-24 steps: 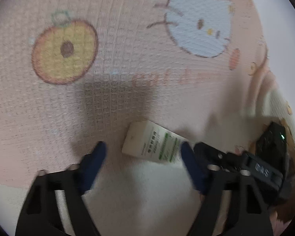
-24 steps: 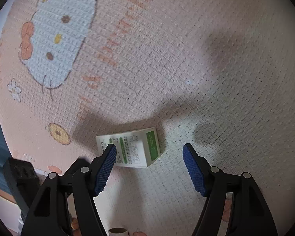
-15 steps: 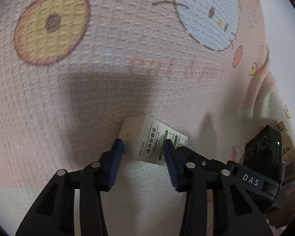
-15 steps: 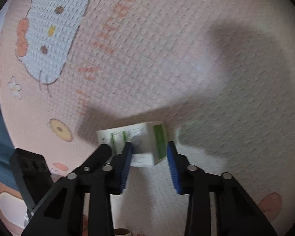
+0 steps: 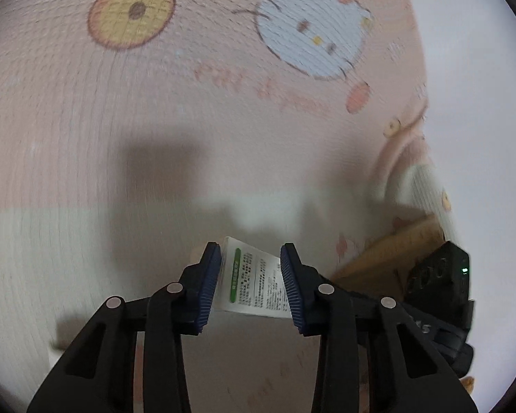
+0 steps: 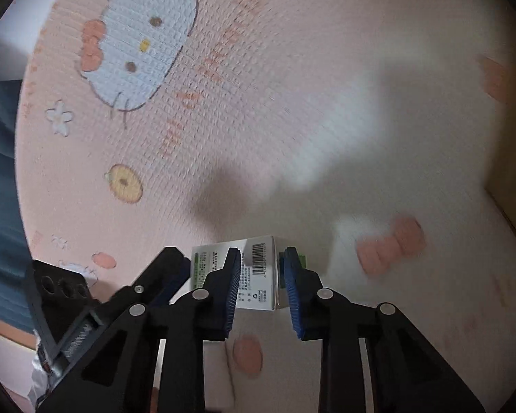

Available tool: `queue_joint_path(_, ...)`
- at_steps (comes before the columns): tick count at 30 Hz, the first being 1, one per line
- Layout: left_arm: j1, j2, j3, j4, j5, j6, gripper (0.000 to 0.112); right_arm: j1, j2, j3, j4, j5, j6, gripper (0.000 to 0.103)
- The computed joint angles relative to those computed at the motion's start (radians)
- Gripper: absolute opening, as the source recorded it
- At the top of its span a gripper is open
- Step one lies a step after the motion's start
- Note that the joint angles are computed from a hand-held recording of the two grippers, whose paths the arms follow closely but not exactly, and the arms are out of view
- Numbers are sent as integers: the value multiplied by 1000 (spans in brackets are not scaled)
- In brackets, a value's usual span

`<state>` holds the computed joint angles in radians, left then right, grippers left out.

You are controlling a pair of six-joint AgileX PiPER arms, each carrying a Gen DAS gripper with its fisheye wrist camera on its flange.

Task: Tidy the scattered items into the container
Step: 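Grasp the white green-printed medicine box with the right tool while the left tool approaches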

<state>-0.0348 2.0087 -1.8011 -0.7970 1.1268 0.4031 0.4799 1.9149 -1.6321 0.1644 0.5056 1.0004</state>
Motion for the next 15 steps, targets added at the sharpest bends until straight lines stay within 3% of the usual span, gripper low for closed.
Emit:
queue_joint_path(3, -20, -107, 169, -2, -26, 29, 40, 43, -123, 148, -82, 15, 95, 23)
queue_joint_path(7, 19, -248, 425, -42, -16, 109, 40, 144, -238, 256, -252, 124, 279, 23)
queue_joint_path(15, 17, -448, 744, -37, -51, 201, 39, 291, -406, 488, -397, 151, 508, 23)
